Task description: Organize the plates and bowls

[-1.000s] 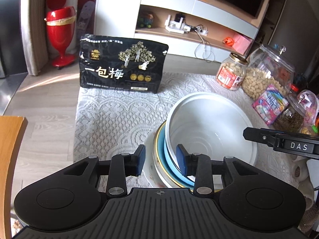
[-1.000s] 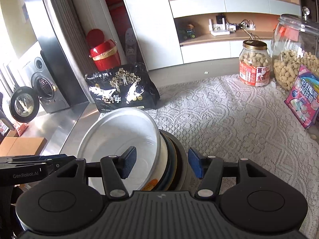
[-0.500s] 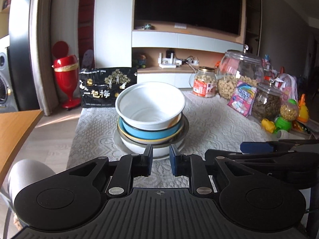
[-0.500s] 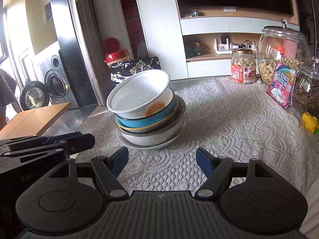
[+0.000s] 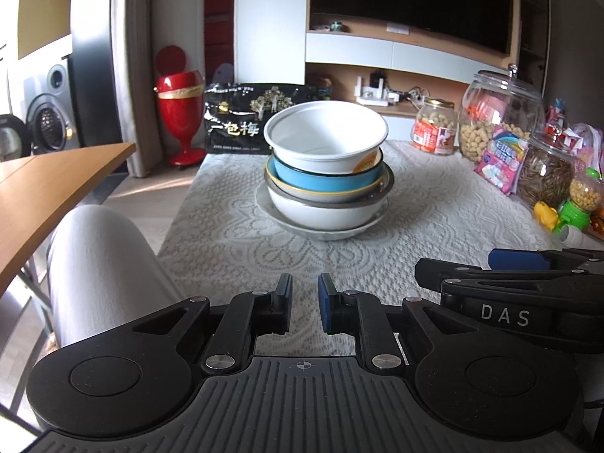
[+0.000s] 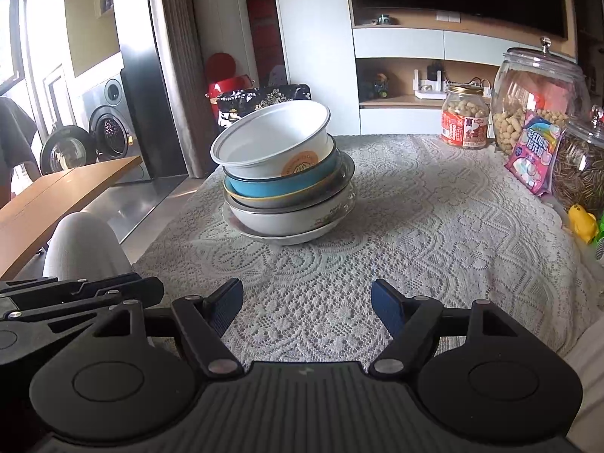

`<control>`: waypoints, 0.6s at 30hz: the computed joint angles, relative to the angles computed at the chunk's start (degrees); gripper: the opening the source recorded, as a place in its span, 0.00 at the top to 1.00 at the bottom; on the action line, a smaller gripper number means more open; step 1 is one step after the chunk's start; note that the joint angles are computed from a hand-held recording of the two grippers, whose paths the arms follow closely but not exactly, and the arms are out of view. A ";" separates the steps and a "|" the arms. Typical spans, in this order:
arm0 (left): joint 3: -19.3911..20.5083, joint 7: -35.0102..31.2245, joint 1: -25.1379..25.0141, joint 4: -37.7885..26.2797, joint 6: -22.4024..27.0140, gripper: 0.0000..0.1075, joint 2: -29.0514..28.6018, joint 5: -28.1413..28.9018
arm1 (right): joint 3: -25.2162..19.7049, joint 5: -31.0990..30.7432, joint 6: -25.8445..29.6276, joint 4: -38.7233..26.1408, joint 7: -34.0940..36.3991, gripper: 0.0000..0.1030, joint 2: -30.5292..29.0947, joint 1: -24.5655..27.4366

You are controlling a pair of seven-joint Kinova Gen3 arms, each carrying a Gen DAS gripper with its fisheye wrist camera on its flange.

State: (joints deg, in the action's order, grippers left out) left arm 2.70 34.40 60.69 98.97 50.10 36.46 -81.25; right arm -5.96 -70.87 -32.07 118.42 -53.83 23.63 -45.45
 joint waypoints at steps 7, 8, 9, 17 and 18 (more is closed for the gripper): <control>0.19 2.44 0.37 1.10 0.41 0.83 -0.18 -1.81 | -0.38 0.06 -1.53 0.31 -0.37 0.27 0.11 -0.62; 0.30 2.64 0.39 1.17 0.65 0.83 -0.17 -1.96 | -0.46 0.11 -1.81 0.40 -0.54 0.27 0.10 -0.69; 0.40 2.75 0.43 1.09 0.95 0.83 -0.10 -2.09 | -0.56 0.13 -2.08 0.50 -0.68 0.27 0.05 -0.77; 1.13 3.73 0.24 1.44 1.95 0.83 -0.13 -3.03 | -1.04 0.51 -3.32 0.86 -0.75 0.27 -0.01 -1.00; 1.22 3.74 0.19 1.44 2.00 0.83 -0.13 -3.07 | -1.07 0.60 -3.31 0.92 -0.79 0.27 -0.05 -0.94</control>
